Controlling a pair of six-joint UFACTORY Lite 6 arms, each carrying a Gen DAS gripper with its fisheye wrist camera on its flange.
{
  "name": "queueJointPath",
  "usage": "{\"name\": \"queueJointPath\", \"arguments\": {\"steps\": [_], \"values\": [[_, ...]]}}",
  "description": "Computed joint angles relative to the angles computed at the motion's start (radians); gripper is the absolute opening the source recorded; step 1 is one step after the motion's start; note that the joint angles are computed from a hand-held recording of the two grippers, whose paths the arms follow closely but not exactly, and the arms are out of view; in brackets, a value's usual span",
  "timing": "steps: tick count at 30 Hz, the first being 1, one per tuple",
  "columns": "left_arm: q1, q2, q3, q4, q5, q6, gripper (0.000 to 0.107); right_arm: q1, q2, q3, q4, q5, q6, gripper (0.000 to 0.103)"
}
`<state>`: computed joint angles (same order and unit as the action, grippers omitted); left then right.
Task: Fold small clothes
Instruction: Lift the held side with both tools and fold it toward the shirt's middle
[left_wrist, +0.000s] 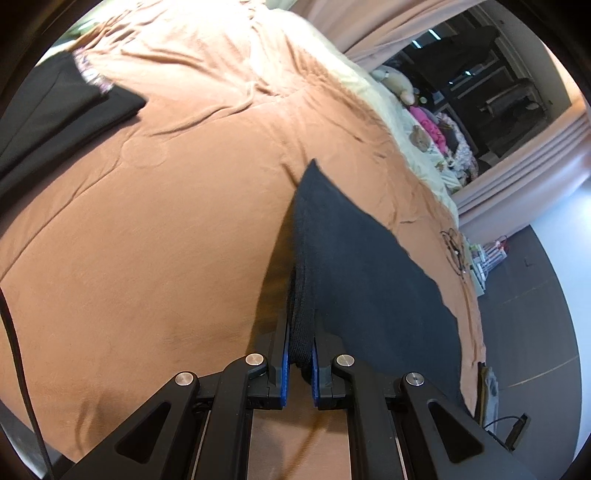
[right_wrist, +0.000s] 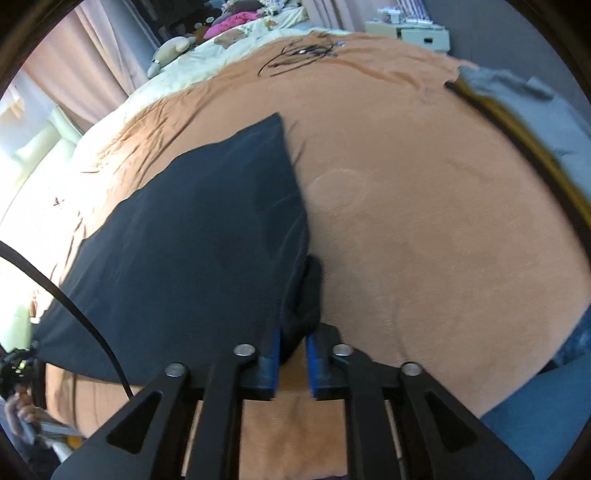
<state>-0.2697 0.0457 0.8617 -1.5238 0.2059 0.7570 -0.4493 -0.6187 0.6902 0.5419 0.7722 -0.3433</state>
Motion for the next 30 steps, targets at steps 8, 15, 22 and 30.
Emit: {"name": "queueJointPath", "arguments": {"steps": [8, 15, 22, 30], "values": [[-0.038, 0.019, 0.142, 0.206, 0.016, -0.179, 0.009, 0.17, 0.043, 0.14, 0.063, 0.01, 0.012, 0.022], [-0.102, 0.109, 0.378, 0.548, 0.043, -0.508, 0.009, 0.523, 0.255, 0.246, 0.159, -0.139, 0.057, 0.022], [-0.167, 0.258, 0.694, 0.889, 0.117, -0.817, 0.009, 0.703, 0.492, 0.338, 0.339, -0.213, -0.035, 0.02], [-0.257, 0.498, 1.147, 1.129, 0.275, -1.012, 0.009, 0.704, 0.613, 0.355, 0.467, -0.177, -0.164, 0.013]]}}
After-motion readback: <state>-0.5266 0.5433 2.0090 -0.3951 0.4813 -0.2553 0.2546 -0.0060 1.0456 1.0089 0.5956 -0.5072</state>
